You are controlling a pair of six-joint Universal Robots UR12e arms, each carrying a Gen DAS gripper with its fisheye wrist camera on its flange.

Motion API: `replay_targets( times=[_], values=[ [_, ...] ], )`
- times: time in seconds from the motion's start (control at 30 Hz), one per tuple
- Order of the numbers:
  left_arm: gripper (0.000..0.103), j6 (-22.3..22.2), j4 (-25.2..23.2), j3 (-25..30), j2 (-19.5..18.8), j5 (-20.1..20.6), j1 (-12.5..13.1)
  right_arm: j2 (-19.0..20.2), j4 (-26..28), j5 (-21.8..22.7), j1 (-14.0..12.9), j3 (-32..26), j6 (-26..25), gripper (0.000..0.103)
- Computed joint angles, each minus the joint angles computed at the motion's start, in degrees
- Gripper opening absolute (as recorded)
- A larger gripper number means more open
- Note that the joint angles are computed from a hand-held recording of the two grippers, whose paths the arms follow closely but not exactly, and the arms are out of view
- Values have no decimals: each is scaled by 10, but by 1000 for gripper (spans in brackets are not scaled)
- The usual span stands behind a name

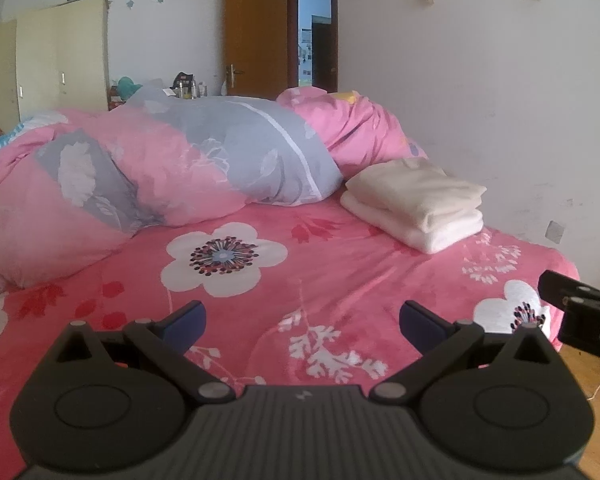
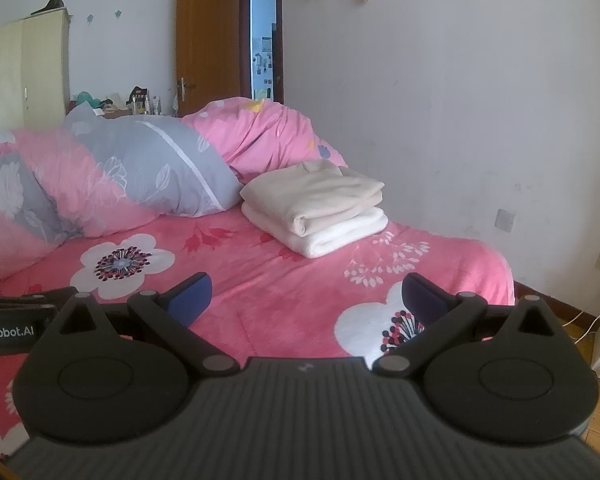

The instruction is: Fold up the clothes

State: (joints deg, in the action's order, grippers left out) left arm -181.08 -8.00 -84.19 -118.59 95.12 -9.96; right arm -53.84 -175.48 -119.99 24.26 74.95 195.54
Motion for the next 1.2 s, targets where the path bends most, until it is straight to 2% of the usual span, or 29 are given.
replay_targets(
  times=[1.2],
  values=[
    [103, -21, -29, 18, -13, 33, 11, 32, 32, 20, 3, -52, -13, 102]
  ],
)
